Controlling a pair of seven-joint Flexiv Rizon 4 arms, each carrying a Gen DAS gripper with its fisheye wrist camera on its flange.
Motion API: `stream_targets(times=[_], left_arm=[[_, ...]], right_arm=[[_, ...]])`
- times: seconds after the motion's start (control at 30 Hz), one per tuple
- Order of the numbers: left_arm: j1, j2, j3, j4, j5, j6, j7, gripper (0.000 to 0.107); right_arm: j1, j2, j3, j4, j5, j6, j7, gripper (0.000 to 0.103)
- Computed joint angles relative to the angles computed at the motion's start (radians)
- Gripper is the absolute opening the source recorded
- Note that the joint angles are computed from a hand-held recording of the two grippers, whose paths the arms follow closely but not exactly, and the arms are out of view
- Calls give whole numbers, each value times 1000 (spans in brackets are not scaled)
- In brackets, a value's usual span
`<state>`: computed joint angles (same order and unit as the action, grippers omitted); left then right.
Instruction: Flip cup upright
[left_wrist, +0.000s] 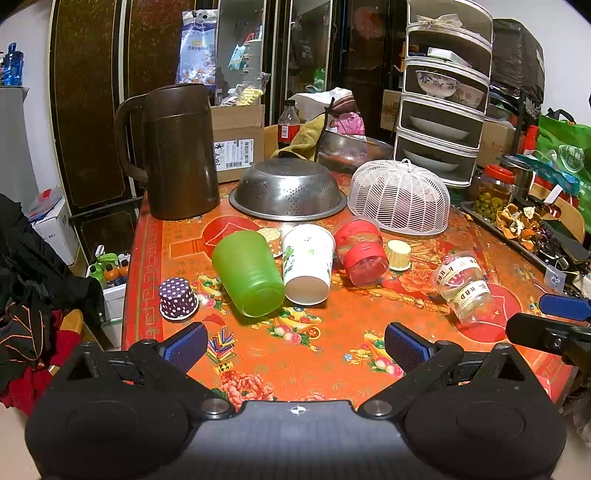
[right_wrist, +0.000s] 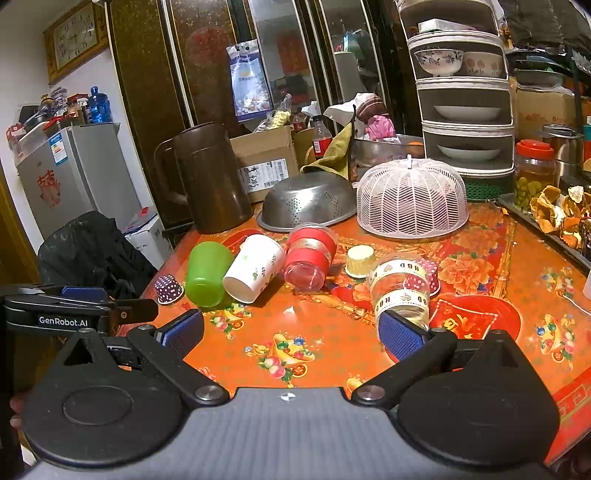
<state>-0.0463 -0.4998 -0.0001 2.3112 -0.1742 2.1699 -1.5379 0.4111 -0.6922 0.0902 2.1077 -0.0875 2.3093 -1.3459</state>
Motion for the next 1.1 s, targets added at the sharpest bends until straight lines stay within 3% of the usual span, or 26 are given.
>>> stream_targets(times=[0.67, 0.8, 0.9, 0.97, 1.03, 1.1], left_arm=[[3, -11, -1, -3, 8, 2, -2, 103], [22, -21, -1, 0, 33, 42, -12, 103], [44, -26, 2, 1, 53, 73, -10, 103], [107, -17, -29, -2, 107, 46, -31, 103], [191, -14, -77, -3, 180, 23, -81, 103], [272, -15, -121, 3, 255, 18, -137, 103]], right_arm=[[-13, -3, 5, -1, -15, -8, 14, 102], [-26, -1, 13, -21, -41, -44, 31, 102], [-86, 0, 64, -70, -136, -125, 103, 102], [-186, -25, 154, -146, -281, -219, 205, 102], [-290, -85, 268, -269, -446, -380, 310, 102], [-332, -152, 361, -406, -502, -565, 352, 102]])
